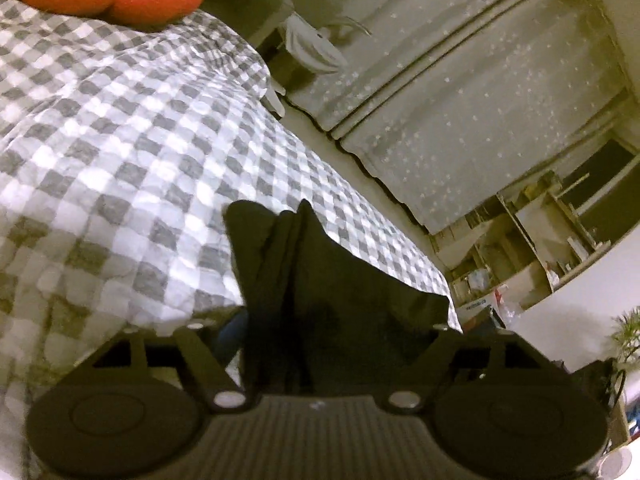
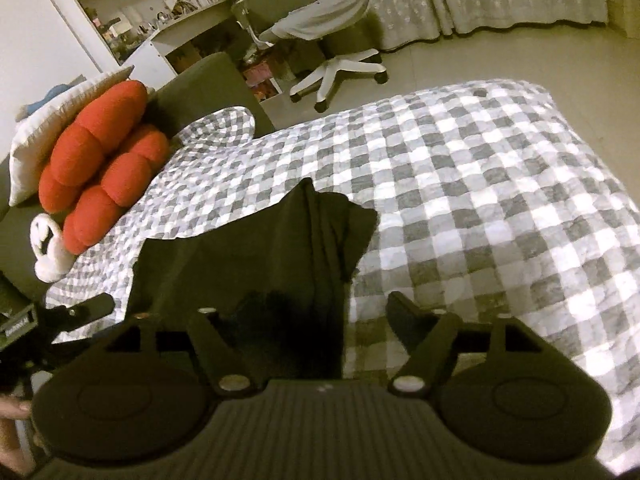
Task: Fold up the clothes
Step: 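Open the right gripper and lift it off the folded garment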
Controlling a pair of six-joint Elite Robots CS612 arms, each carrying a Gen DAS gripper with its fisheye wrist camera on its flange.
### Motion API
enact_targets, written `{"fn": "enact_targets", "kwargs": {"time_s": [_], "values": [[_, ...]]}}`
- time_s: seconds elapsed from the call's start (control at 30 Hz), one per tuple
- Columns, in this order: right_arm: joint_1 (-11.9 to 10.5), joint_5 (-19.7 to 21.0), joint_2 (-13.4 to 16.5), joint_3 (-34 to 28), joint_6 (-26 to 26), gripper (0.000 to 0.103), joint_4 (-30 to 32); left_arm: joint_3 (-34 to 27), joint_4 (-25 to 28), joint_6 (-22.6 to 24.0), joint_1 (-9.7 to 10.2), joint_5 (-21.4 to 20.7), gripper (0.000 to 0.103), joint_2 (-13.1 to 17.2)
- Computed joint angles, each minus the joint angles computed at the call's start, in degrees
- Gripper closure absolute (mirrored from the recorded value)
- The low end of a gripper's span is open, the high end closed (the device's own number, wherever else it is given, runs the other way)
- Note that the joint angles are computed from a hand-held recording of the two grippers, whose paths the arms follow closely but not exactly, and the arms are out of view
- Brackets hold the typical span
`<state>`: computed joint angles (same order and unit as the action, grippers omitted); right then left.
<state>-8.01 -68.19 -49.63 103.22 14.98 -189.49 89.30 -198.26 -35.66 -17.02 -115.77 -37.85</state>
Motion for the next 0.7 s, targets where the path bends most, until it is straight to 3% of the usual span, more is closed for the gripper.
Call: {"fn": "enact_targets", "kwargs": {"time_s": [0.2,0.33,0.4,0.43,0.47,0.7], "values": [[-0.53,4.06,1.4,-0.76,2.7,0.023,-2.69,-1.14,-0.67,0.63,-0.25,-0.71,0.022,0.85],[0.15,3.81,1.78,-1.34,0.32,0.028,-2.88,-1.39,-1.01,2.06,-0.64,-0.34,0.022,1.11],[0.22,3.72,1.87,-1.38,0.62,0.047,-2.97,-1.57,-0.83,2.47,-0.58,-0.96,0.034,1.25],[0.22,3.7,1.93,-1.39,0.94,0.052,-2.93,-1.81,-0.51,2.45,-0.46,-1.72,0.05,1.4],[0.33,2.94,1.85,-1.31,0.52,0.059,-2.94,-1.83,-0.08,2.53,-0.45,-1.72,0.059,1.41],[0.22,2.59,1.96,-0.79,0.62,0.073,-6.59,-1.36,-1.57,1.64,-0.45,0.06,0.068,1.06]]}}
